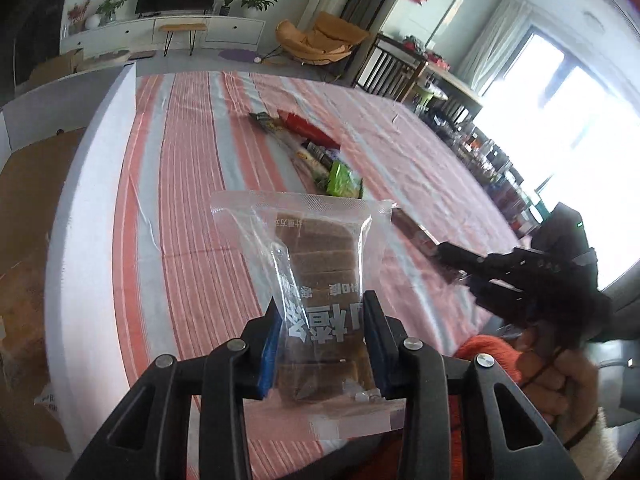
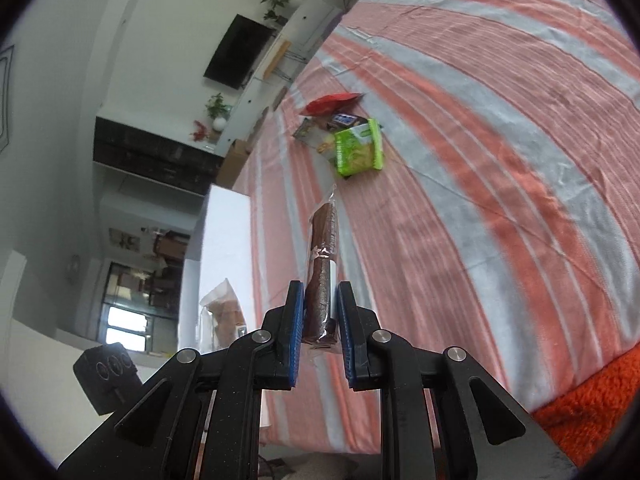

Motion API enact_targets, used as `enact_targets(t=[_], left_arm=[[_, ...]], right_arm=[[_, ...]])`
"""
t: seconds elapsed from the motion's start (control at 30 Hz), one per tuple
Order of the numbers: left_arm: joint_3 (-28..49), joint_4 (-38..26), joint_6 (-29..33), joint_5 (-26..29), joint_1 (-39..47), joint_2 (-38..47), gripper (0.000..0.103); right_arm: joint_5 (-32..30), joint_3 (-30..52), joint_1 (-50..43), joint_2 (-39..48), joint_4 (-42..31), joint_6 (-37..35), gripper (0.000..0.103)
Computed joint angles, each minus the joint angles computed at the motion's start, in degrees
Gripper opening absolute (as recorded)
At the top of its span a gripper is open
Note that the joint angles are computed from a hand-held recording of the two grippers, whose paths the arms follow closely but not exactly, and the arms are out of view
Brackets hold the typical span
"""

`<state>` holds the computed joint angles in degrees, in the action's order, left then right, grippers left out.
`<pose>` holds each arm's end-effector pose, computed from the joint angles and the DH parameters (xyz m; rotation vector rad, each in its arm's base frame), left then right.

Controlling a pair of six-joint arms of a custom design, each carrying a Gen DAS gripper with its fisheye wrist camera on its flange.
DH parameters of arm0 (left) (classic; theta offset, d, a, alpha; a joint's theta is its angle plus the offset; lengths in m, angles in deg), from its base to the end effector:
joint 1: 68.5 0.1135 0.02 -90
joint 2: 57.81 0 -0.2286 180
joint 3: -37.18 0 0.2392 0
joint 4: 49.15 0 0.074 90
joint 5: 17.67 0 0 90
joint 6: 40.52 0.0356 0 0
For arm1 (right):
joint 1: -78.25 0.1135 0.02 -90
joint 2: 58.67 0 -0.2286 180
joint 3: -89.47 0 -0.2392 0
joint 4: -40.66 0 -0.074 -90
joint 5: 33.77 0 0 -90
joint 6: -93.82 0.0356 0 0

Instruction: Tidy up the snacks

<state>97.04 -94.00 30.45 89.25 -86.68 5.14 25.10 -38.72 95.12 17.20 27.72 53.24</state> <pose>0.2127 -0.0808 0.2240 0.1224 2.4608 -0.6485 0.2493 0.0948 0.1748 0.3488 2.3709 1.2006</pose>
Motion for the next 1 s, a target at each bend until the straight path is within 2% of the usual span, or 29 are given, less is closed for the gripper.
enact_targets(t=[0.13, 0.27, 0.37, 0.43, 0.5, 0.6, 0.67, 0.7, 0.73, 0.77, 0.8, 0.83, 0.9, 0.93, 1.0], left_arm=[[4.3, -10.7, 2.1, 8.5, 11.3, -11.1, 0.036], [10.7, -21.0, 10.8, 13.4, 29.0, -16.3, 0.036], [12.5, -24.7, 19.2, 15.3, 44.7, -15.3, 0.037], [11.3, -24.8, 23.1, 15.7, 53.1, -13.2, 0.037], [9.0, -23.4, 25.9, 13.5, 58.7, -11.2, 0.037], [3.0, -17.5, 26.1, 5.7, 61.1, -9.3, 0.037], [0.7, -14.8, 24.8, 2.5, 60.8, -7.9, 0.042], [-0.3, -14.1, 24.7, 2.1, 60.7, -7.8, 0.05], [-1.0, -13.5, 24.3, 1.1, 59.9, -8.4, 0.063], [-1.9, -12.7, 23.3, -0.4, 58.4, -9.7, 0.07], [-2.6, -12.0, 22.3, -1.9, 56.5, -11.2, 0.084], [-3.4, -11.1, 20.9, -3.4, 54.1, -13.0, 0.09], [-3.6, -10.6, 18.5, -5.1, 49.5, -14.7, 0.091], [-3.0, -9.9, 18.8, -4.0, 49.5, -13.6, 0.091], [-2.6, -9.2, 15.8, -4.7, 44.0, -13.6, 0.091]], right_arm=[[2.4, 7.4, 6.7, 0.9, -1.2, 2.0, 0.017], [4.5, 20.1, 16.1, 8.5, -2.0, 3.1, 0.017], [4.8, 32.3, 23.2, 18.2, -3.2, 2.6, 0.017], [5.4, 42.9, 27.9, 26.1, -6.3, 1.2, 0.017], [6.6, 53.6, 31.8, 33.8, -10.6, -1.4, 0.017], [8.3, 67.6, 35.7, 44.1, -18.0, -4.2, 0.019], [12.8, 75.8, 37.6, 49.2, -25.8, -6.9, 0.024], [14.3, 77.2, 38.0, 50.1, -27.5, -8.1, 0.033], [15.2, 75.6, 38.0, 49.3, -27.1, -9.1, 0.042], [17.4, 72.4, 38.0, 47.5, -25.9, -10.4, 0.046], [20.0, 69.2, 37.8, 45.5, -25.4, -11.9, 0.048], [22.9, 65.3, 37.4, 43.1, -25.0, -13.5, 0.05], [28.0, 57.9, 36.1, 38.5, -23.7, -15.8, 0.052], [31.4, 54.1, 35.3, 36.4, -23.2, -16.8, 0.058], [39.9, 45.9, 33.6, 31.8, -22.1, -18.7, 0.061]])
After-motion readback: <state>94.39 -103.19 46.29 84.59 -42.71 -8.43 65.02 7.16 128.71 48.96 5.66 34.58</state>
